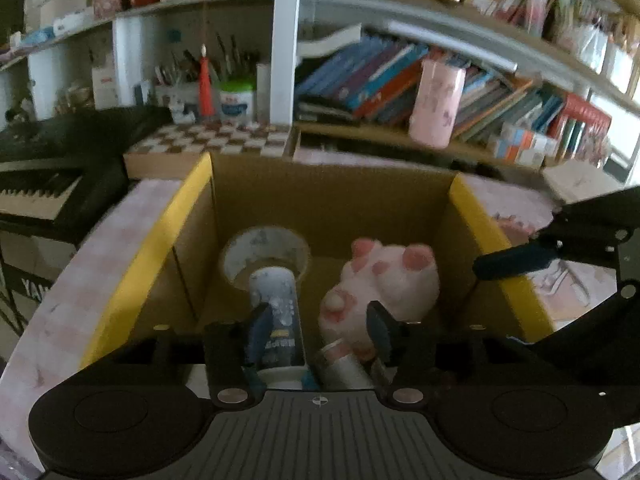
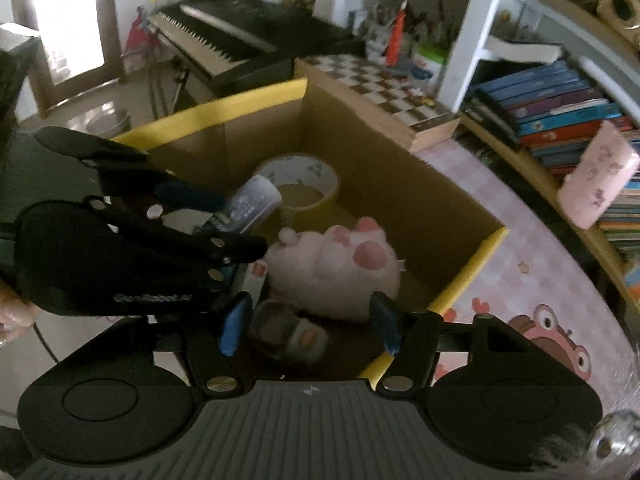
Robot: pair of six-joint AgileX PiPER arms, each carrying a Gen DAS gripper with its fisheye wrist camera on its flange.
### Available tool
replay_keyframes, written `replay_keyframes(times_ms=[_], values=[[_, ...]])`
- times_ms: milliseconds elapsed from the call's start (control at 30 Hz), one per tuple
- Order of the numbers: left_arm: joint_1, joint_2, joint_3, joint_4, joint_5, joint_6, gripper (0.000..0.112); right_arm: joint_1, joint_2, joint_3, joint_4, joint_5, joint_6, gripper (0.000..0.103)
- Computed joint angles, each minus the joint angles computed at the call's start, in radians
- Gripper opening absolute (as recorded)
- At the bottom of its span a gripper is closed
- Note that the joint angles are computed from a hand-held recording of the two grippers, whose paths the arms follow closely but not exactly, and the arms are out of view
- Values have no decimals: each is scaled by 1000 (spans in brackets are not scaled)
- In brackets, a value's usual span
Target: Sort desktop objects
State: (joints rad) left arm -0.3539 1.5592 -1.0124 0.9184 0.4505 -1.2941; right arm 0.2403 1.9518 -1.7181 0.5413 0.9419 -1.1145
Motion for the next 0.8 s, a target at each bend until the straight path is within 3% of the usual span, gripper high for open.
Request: replay_keyframes(times_ms=[167, 400, 667, 800], values=[[-45, -84, 62, 150, 20, -175, 58, -27, -127, 172, 84, -123, -50, 64], [-182, -215, 153, 308, 126, -359, 68, -80, -330, 433, 255, -288, -100, 65], [-455, -358, 273, 356, 367, -469, 78, -135, -617, 778, 459, -469, -129, 66], [-600, -397, 316, 342, 493, -526, 81, -159, -766, 921, 459, -521, -60, 67]])
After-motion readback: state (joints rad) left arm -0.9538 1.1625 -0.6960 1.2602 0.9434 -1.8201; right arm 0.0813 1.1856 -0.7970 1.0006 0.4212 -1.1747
